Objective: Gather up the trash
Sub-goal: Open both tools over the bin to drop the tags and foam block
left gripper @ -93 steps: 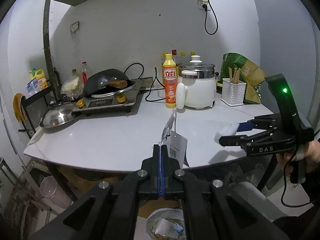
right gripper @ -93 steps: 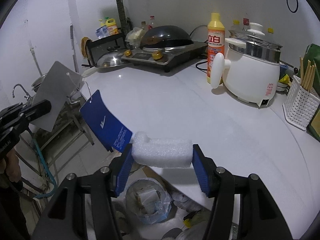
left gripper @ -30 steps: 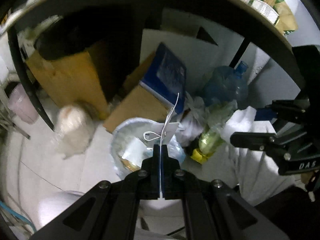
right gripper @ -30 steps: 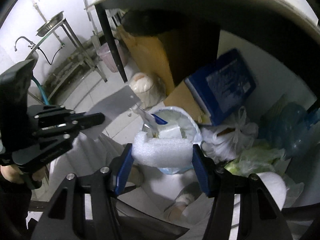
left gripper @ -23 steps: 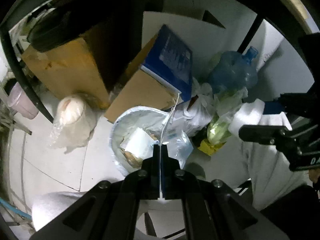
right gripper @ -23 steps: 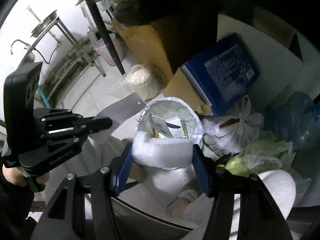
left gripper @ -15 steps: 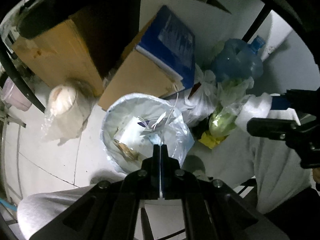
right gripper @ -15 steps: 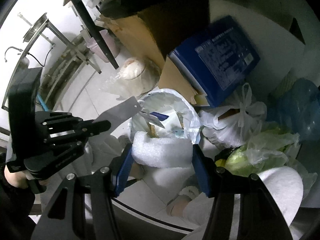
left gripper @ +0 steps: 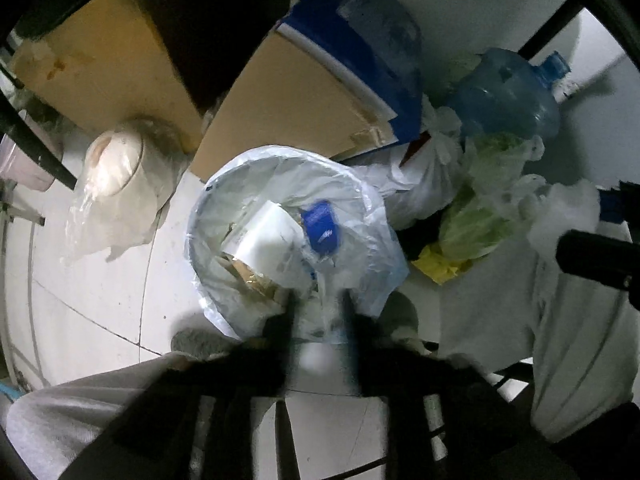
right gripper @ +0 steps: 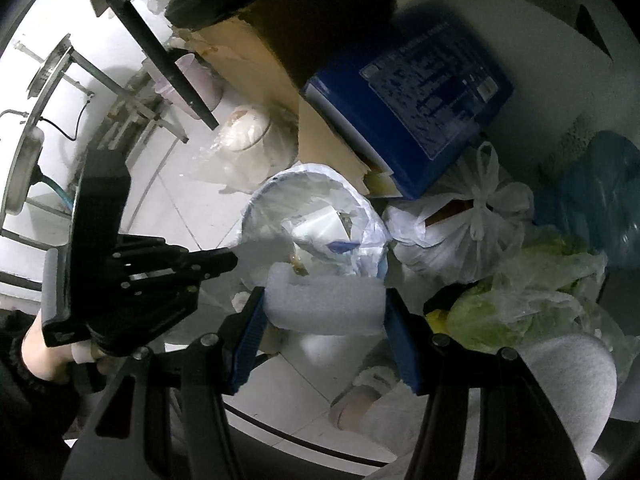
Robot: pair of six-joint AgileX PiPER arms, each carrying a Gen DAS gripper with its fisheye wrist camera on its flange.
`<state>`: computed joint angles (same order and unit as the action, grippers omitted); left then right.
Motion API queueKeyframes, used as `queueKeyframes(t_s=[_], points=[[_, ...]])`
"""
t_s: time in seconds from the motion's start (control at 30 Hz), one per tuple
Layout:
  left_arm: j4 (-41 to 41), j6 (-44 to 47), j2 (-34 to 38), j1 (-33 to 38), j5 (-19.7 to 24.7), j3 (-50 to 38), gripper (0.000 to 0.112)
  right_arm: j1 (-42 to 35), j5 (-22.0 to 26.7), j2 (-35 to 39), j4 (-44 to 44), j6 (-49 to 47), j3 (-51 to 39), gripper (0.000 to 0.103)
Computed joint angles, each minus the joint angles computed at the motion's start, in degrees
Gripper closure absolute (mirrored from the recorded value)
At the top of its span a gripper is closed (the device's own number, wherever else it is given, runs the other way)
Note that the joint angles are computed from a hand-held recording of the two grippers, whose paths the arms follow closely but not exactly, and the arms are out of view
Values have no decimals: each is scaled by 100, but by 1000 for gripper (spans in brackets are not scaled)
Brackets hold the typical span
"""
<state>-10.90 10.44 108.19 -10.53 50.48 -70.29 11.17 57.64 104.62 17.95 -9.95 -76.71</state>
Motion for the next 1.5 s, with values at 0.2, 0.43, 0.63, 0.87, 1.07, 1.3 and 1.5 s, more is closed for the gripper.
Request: queueKeyframes(t_s=[0.2, 0.43, 0.63, 0.87, 1.07, 1.3, 1.5], points=[[-96, 77, -232, 280, -57, 138, 70, 161, 54, 160, -102, 107, -155, 48], [-271, 379, -660, 963, -100, 353, 70, 636, 124, 467, -218, 306, -530, 48], [-512, 728, -909, 1609, -80, 468, 70, 1045, 305, 942, -356, 553, -1157, 48], [-835, 1009, -895, 2113, -70, 537, 70, 1334, 584, 1590, -524, 833, -2055, 47], [-1015, 1145, -822, 2261, -19, 511, 70, 1444, 726, 1939, -701, 1105, -2582, 46], [-1080, 1217, -880, 2267, 13, 503, 70, 1453, 869, 1986, -786, 1237, -2718, 44], [-1015, 1119, -1140, 2172, 40, 587, 70, 1411, 747, 1710, -764, 1249, -2419, 40]])
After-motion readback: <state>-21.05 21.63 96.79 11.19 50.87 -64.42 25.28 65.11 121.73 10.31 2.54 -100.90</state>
